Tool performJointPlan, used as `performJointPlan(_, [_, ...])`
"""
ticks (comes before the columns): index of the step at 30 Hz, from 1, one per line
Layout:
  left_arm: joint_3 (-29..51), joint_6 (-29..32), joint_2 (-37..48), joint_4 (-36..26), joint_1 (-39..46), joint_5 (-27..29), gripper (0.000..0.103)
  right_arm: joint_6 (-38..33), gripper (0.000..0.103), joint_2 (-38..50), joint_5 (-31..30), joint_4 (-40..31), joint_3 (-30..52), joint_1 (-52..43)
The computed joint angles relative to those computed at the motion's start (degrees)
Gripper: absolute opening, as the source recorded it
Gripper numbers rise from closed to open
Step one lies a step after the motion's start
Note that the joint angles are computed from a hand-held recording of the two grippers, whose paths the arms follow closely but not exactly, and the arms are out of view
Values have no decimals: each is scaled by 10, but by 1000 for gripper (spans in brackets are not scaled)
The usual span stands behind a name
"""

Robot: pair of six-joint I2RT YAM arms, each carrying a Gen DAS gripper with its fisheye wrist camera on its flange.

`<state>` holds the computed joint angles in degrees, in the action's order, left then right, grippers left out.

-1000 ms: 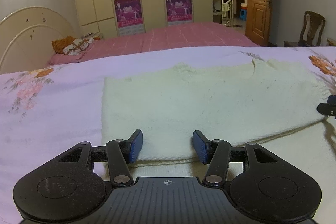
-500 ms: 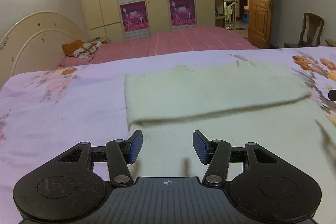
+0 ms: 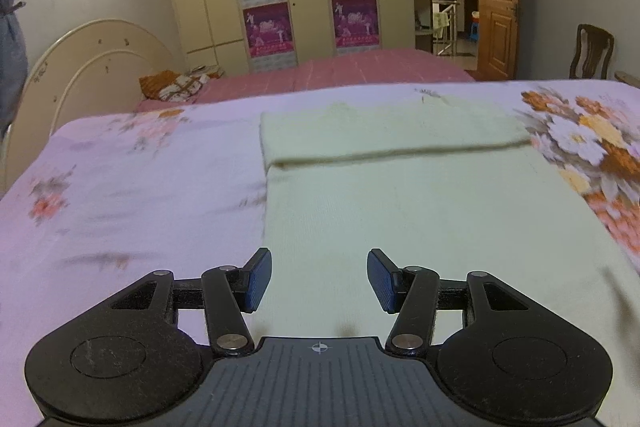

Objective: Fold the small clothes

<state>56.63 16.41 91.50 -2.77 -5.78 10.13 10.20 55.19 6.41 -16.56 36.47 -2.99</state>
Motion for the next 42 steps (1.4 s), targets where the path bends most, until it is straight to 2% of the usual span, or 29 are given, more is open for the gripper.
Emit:
performJointPlan(7, [-108,36,-74,-86,153,93,53,46,46,-162,-55,-144,-62,1])
performJointPlan(11, [-117,75,-70,-156,262,203,53,75,46,-239,-91,-219,-97,-21])
performJointPlan(14, [-73,112,-27,-249,322,299,53,101,46,-286,-171,-266,-120,-85])
performJointPlan(17, [-27,127,38,-314,342,361,53,108,46,-349,-263,-309,-145,-164])
performJointPlan(19, [16,140,99,-365,351,407,53,75,46,-341,-352,-326,-146,-231])
performJointPlan(22, [60,147,171,-408,349,454,53,45,46,-293,-443,-313,-153,-291])
performJointPlan(23, [73,148,188,-419,349,462,52,45,44,-282,-456,-302,-157,-297])
performJointPlan(24, [75,148,194,-420,348,465,43,46,42,-270,-467,-291,-160,-302])
performJointPlan(25, [73,148,193,-415,345,456,33,47,33,-257,-472,-281,-162,-304])
performJointPlan(26, [65,150,190,-404,340,439,16,51,19,-245,-473,-275,-160,-299])
performJointPlan(27, [55,148,186,-387,338,429,9,51,15,-238,-474,-271,-162,-296])
performJointPlan(32, [10,119,156,-332,344,441,6,45,8,-256,-478,-270,-173,-300])
performJointPlan(36, [-4,123,147,-324,352,444,6,35,10,-297,-477,-292,-161,-316])
performJointPlan(38, [7,123,159,-334,354,450,6,44,26,-290,-448,-283,-161,-319])
performJointPlan(42, [24,125,168,-350,350,447,6,36,30,-247,-509,-262,-178,-390])
